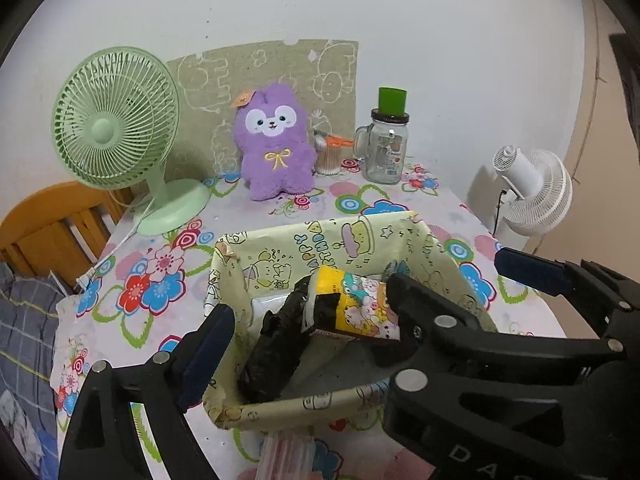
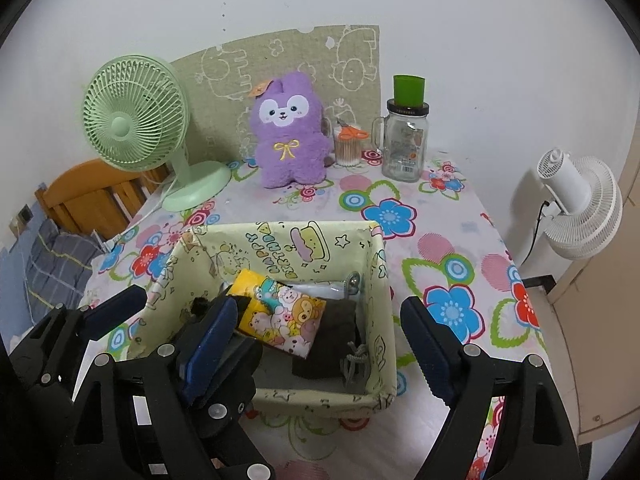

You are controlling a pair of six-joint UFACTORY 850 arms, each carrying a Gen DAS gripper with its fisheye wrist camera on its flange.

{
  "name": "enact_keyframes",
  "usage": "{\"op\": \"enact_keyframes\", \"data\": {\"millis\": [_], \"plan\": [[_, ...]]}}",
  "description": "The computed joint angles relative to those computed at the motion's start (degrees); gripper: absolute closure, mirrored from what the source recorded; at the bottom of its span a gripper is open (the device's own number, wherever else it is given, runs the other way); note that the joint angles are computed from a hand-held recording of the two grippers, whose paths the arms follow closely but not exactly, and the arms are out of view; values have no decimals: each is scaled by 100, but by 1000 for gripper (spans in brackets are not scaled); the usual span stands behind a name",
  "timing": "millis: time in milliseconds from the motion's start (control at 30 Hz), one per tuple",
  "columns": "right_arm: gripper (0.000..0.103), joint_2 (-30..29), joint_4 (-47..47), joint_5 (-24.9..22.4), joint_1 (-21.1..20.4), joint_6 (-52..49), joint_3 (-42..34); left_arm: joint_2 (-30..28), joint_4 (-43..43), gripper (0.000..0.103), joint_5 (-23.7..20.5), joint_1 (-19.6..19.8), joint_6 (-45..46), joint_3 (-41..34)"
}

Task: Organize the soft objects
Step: 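Open the right tool to drop the tissue pack while the left tool drops the black bundle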

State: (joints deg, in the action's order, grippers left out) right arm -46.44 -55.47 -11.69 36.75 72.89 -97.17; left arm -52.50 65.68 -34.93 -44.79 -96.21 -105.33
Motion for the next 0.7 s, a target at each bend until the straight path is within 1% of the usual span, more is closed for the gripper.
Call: {"op": "enact_keyframes", "data": {"millis": [167,700], "plan": [[17,186,-818,-25,49,839,263,131,130,7,21,-69,-157,174],[17,701,-2618,-143,199,2633,977,429,493,7,-159,-304,-596,578]]}}
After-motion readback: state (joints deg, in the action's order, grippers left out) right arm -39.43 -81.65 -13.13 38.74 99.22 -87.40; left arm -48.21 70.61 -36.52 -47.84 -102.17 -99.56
